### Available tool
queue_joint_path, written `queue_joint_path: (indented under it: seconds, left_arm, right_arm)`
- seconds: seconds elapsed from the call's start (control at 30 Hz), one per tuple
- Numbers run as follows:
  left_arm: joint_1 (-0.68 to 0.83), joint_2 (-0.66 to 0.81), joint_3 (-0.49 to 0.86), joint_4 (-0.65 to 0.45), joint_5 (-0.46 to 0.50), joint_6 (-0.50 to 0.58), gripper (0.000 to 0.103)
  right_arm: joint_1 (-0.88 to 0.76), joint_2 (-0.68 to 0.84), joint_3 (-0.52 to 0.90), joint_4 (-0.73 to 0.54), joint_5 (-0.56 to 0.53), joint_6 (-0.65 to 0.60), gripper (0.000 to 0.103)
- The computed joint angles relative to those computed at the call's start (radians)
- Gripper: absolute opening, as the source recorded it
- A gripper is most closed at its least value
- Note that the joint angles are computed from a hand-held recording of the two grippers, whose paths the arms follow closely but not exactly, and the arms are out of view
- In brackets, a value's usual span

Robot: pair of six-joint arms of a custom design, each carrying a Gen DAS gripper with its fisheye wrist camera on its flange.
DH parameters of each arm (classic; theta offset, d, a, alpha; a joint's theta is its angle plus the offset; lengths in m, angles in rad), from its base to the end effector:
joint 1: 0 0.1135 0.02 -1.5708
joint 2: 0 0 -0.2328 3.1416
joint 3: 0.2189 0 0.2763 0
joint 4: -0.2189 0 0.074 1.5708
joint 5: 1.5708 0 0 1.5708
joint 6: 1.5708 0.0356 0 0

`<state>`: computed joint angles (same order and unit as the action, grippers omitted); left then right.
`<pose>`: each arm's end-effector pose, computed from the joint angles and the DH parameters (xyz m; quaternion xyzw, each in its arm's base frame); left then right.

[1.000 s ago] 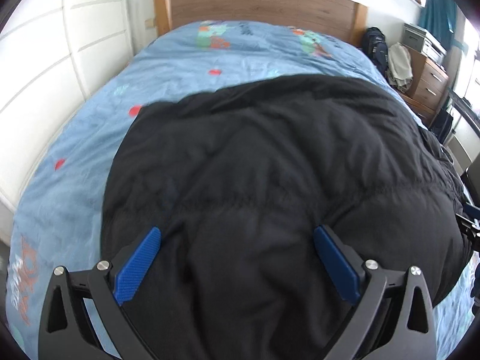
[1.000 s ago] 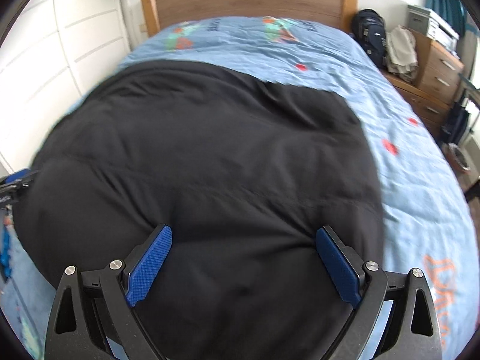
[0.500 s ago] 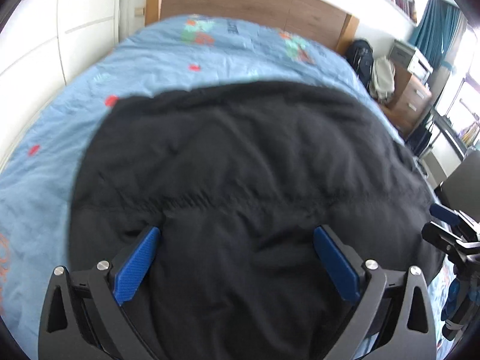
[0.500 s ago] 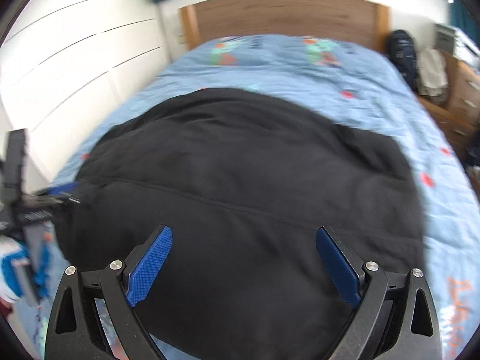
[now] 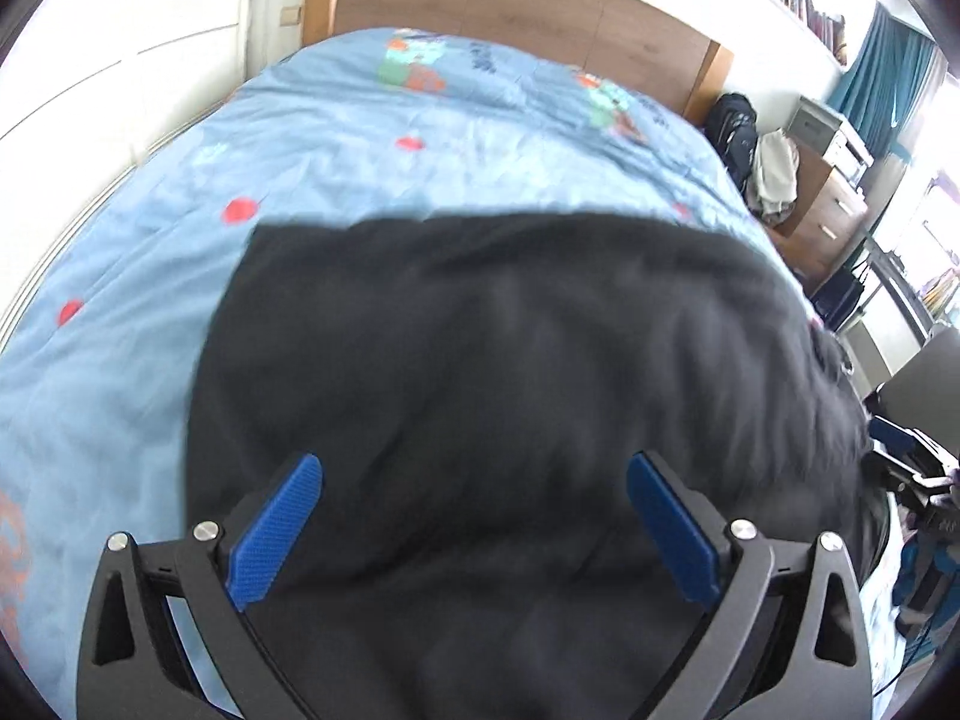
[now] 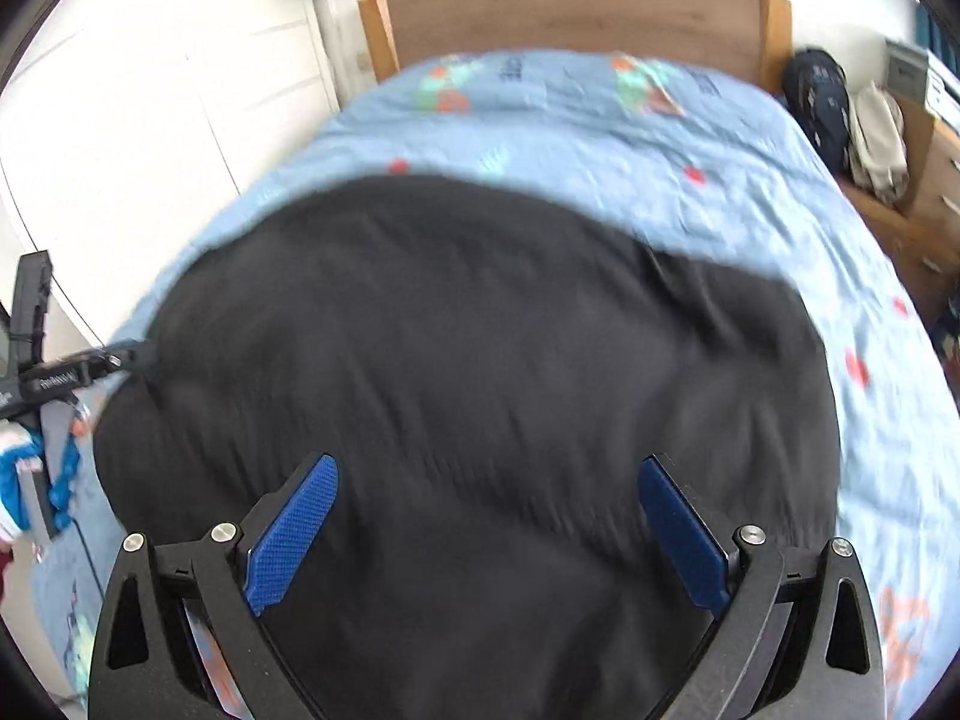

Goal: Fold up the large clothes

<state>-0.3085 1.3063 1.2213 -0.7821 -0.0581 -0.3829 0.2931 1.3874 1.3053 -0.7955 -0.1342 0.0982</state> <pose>0.2901 -0.0903 0.2916 -0.0449 0.9373 -0.0911 0.3333 0.3060 0.0973 0.2960 -0.1140 0.9317 0.1277 0.3202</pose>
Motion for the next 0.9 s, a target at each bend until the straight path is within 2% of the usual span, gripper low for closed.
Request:
queue_joint_path:
  seconds: [0.17,0.33,0.43,0.6,0.8,0.9]
  left_arm:
    - [-0.047,0.332,0.302,-0.003,-0.028,-0.017,0.103]
    - [-0.029,0.59,0.53,-0.029,-0.074,-0.018,0.103]
    - [-0.009,0.66,0.577,-0.028,-0.044,-0.036,0.103]
    - [-0.007,0.798,0.719,-0.06,-0.065,-0.02,0.103]
    - [0.011,0.98,0.957,-0.155,-0.048,-0.022,0.103]
    - [0.012,0.987,0.956,-0.152,-0.037,-0.025,0.103]
  right_arm:
    - [0.07,0.27,0.255,0.044,0.05,0.047,0.099]
    - [0.05,0.53,0.459,0.024,0.03,0.107,0.099]
    - [0.029,0.584,0.483,0.033,0.004,0.134,0.099]
    - [0.011,0.674,0.555,0.038,-0.004,0.142,0.1]
    - [-0.011,0.845,0.757,-0.012,-0.008,0.15,0.102]
    - [-0.02,0.854,0.759,-0.011,-0.025,0.156,0.102]
